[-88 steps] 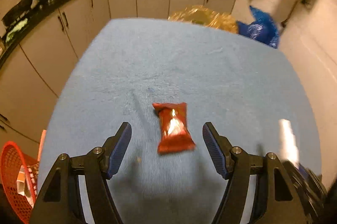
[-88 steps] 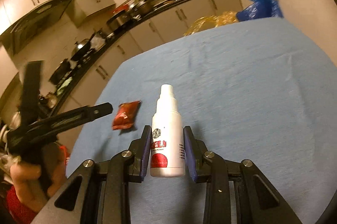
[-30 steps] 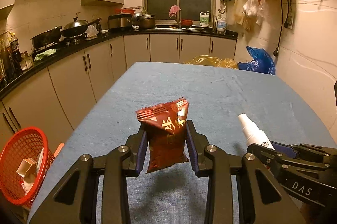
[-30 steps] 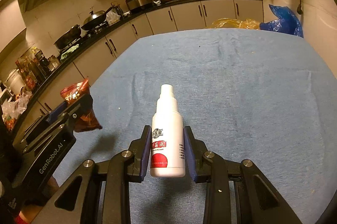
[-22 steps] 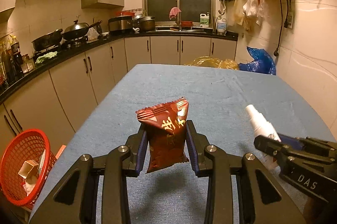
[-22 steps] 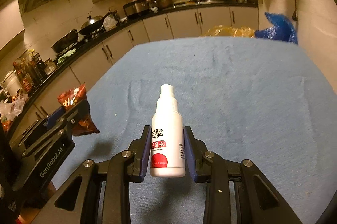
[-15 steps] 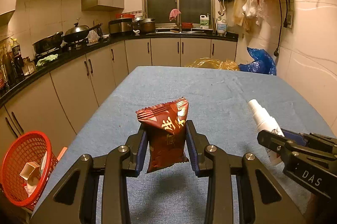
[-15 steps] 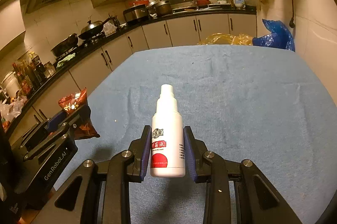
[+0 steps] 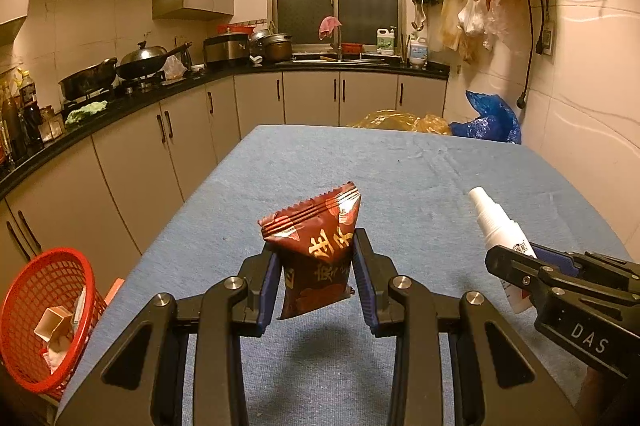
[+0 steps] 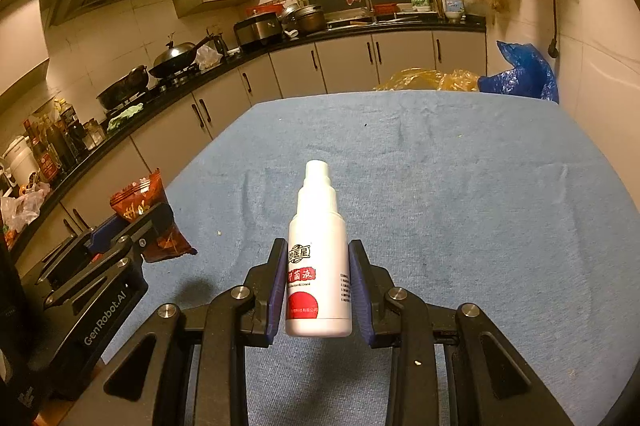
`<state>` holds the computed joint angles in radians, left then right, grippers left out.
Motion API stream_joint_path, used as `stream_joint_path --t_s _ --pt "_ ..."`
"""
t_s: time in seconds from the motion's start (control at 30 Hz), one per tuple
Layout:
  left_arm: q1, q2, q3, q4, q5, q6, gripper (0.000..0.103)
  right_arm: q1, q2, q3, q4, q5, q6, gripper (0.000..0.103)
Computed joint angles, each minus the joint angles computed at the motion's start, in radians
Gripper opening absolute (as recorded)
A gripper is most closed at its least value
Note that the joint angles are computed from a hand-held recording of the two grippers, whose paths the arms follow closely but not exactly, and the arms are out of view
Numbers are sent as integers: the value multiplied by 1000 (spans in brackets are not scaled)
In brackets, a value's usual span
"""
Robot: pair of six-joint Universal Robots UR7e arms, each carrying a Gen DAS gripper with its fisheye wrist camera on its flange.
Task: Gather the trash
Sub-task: 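Carry the snack bag in the left tool while the right tool carries the spray bottle to the basket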
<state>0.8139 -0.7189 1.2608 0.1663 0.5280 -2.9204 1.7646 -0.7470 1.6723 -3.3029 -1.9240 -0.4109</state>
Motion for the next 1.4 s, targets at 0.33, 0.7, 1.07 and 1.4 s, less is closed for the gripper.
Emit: stream_joint_path --t_s 0.33,0.7,1.07,1.4 --pt "-4 0 3 -10 13 -6 31 1 1 0 -4 2 0 33" --pt "-3 -3 9 -20 9 0 31 2 2 1 -9 3 -1 33" --pt "1 -13 18 -17 8 -11 31 3 -4 7 -15 7 -3 33" --pt "-10 -82 71 63 28 -126 31 3 1 -15 44 20 3 33"
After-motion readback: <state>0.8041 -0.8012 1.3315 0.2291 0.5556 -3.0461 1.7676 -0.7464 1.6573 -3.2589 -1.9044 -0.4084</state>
